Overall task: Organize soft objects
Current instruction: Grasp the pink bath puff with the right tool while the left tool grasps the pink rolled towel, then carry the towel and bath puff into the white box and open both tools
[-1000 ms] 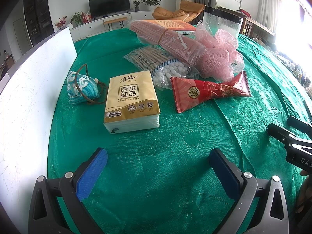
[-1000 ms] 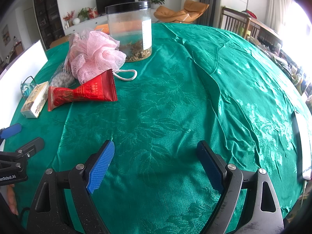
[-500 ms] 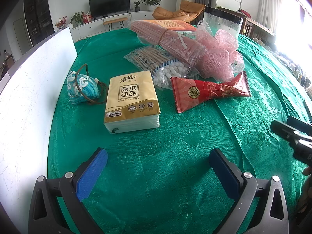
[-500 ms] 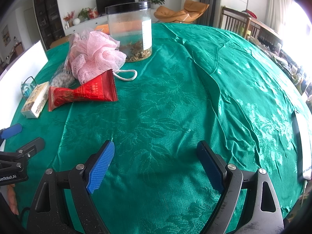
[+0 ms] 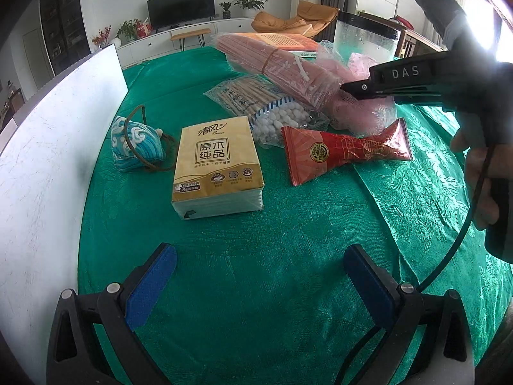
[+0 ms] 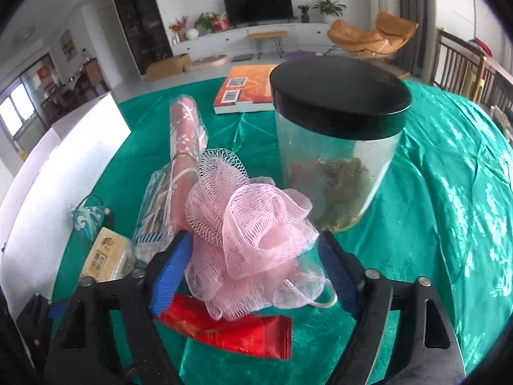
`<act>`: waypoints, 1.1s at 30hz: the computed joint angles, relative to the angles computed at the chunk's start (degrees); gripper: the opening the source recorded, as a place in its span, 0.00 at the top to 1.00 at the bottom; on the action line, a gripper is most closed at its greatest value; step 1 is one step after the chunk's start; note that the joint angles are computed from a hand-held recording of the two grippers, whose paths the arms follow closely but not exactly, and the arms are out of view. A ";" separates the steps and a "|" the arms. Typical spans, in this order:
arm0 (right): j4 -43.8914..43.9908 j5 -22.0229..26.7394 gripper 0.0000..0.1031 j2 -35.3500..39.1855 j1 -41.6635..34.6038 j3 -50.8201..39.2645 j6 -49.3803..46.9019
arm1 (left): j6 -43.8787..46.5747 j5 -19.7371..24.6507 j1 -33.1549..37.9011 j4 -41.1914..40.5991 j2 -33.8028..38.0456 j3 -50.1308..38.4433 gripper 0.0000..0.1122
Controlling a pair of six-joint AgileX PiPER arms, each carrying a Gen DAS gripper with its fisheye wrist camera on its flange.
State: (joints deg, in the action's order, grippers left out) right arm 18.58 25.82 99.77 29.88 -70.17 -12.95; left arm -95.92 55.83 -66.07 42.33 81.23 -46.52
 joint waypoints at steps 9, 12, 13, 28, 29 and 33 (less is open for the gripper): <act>25.17 6.24 0.72 -18.16 -13.46 14.22 -25.29 | 2.31 1.27 -0.25 -2.00 -1.81 -0.88 0.09; 26.77 7.20 0.72 -21.14 -20.70 15.23 -27.03 | 0.94 5.92 -2.76 0.19 -4.88 -3.71 0.09; 25.97 6.07 0.72 -20.69 -22.08 14.65 -26.12 | 2.03 6.67 -2.41 0.67 -5.54 -5.54 0.09; 28.95 8.58 0.72 -1.84 -30.09 2.13 -26.69 | 41.98 4.66 38.80 -25.81 27.26 -48.03 0.15; 28.51 8.81 0.72 -1.74 -30.13 2.01 -26.94 | 41.32 4.21 38.97 -25.25 27.81 -48.24 0.41; 24.74 8.50 0.72 -1.95 -29.42 1.93 -25.94 | 42.03 -1.62 41.07 -29.02 24.21 -43.97 0.73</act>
State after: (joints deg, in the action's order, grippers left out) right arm 43.32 34.31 97.82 0.46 -68.24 -38.88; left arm -53.88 54.21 -25.00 13.31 105.44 -90.49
